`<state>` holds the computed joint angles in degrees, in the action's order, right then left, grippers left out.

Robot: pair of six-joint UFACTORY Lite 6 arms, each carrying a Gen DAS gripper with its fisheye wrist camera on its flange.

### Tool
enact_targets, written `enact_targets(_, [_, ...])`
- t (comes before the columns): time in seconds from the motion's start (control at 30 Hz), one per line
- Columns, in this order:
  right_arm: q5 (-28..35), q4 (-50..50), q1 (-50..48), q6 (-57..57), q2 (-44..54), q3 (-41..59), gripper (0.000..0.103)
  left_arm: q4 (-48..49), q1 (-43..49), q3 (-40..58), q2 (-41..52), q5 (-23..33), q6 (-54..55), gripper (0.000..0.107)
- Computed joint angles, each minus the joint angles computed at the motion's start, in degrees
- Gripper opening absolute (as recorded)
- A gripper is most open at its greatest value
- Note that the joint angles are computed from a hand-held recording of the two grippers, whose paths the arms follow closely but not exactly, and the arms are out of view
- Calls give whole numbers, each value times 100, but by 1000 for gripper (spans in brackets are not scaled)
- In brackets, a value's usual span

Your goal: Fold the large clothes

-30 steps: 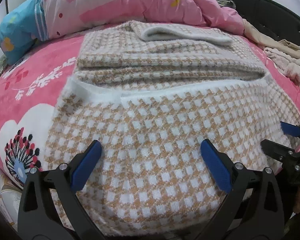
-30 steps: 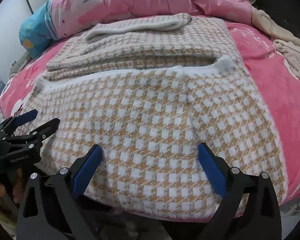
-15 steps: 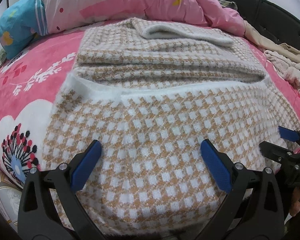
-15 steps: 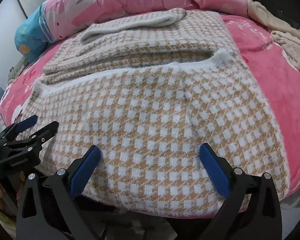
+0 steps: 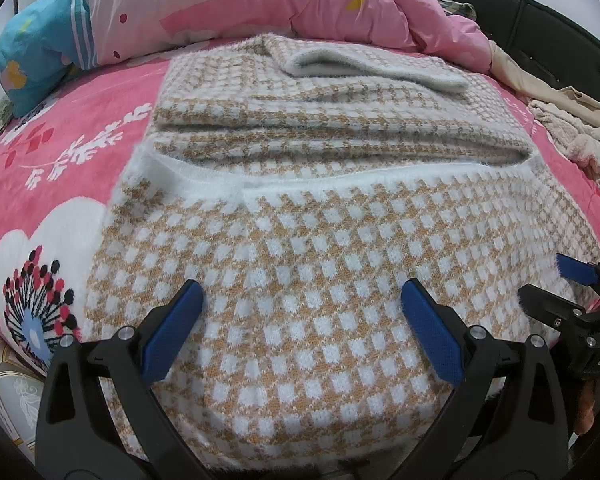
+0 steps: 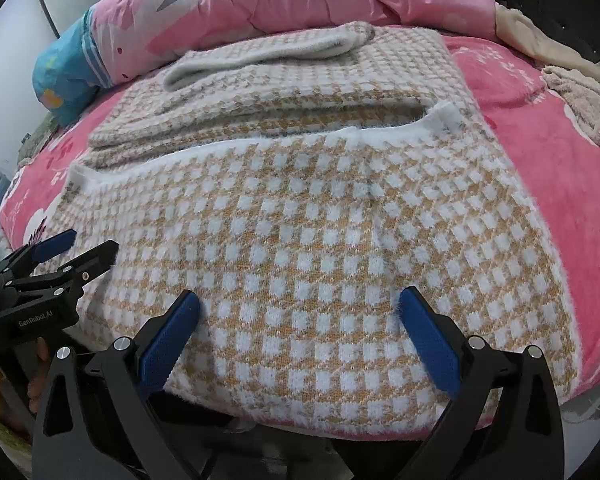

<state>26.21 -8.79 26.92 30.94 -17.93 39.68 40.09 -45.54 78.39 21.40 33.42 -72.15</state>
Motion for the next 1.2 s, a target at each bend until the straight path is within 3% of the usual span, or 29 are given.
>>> enact_targets(1.2, [-97, -443, 176, 492, 16, -94, 97, -1, -63, 68, 53, 120, -64, 97])
